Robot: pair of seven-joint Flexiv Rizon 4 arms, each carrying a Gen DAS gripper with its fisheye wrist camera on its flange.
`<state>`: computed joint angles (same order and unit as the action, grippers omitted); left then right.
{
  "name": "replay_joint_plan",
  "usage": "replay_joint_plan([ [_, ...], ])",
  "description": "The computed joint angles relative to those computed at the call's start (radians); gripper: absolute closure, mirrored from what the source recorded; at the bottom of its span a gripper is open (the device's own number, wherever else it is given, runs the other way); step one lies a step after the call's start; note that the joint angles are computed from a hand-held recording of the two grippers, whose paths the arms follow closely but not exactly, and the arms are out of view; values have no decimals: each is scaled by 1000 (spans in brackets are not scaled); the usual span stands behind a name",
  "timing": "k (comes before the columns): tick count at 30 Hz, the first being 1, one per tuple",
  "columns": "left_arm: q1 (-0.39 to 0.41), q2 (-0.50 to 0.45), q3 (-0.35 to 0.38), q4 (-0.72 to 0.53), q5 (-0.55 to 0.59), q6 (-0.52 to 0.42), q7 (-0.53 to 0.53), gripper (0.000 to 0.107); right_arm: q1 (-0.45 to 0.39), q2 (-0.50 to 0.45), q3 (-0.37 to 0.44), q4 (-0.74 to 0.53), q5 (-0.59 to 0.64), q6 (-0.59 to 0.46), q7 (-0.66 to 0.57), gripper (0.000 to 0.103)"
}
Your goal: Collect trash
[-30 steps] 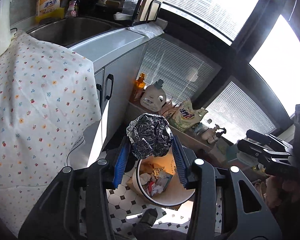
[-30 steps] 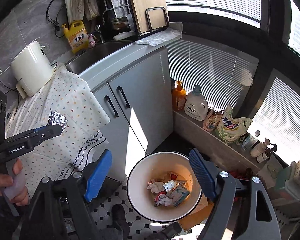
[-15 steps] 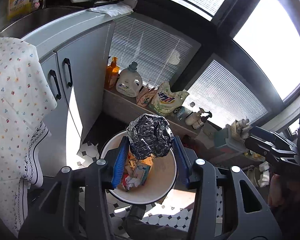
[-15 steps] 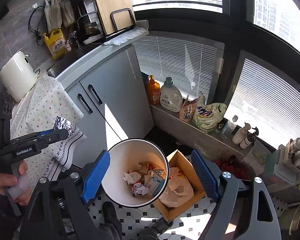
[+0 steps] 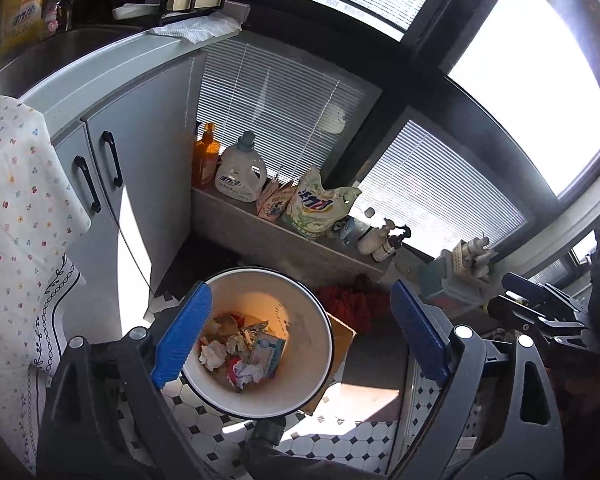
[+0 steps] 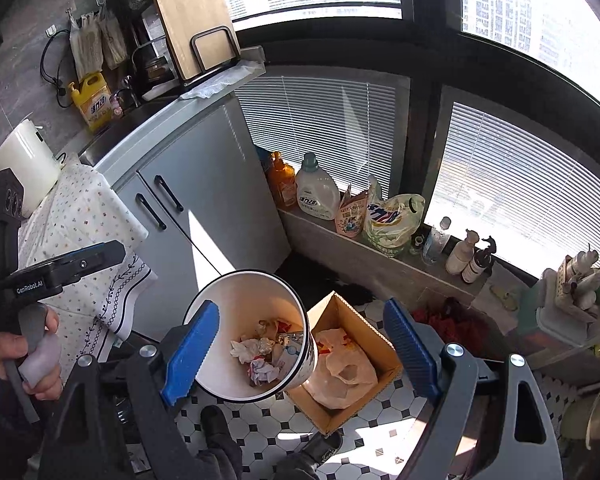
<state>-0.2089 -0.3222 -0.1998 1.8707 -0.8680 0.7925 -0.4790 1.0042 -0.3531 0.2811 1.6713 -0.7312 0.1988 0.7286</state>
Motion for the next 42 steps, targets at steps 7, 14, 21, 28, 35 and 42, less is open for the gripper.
replay_joint_plan([
  [7, 11, 34, 27, 10, 23, 29, -44, 12, -11, 1, -11, 12, -54, 58, -3, 10],
  [14, 28, 92, 69, 22, 90, 58, -141, 10, -42, -4, -28, 5, -95, 162, -62, 8],
  [21, 63, 163, 104, 47, 95, 82, -152, 10, -32, -37, -58, -87, -123, 162, -152, 8],
  [28, 101, 226, 140, 58, 30, 70, -75, 10, 30, -103, -95, -248, -150, 76, -234, 8],
  [35, 150, 297, 202, 74, -24, 13, 13, 10, 142, -218, -158, -488, -146, -55, -287, 8],
  [42, 210, 366, 274, 105, -64, -63, 82, 10, 271, -382, -256, -803, -128, -204, -385, 8],
])
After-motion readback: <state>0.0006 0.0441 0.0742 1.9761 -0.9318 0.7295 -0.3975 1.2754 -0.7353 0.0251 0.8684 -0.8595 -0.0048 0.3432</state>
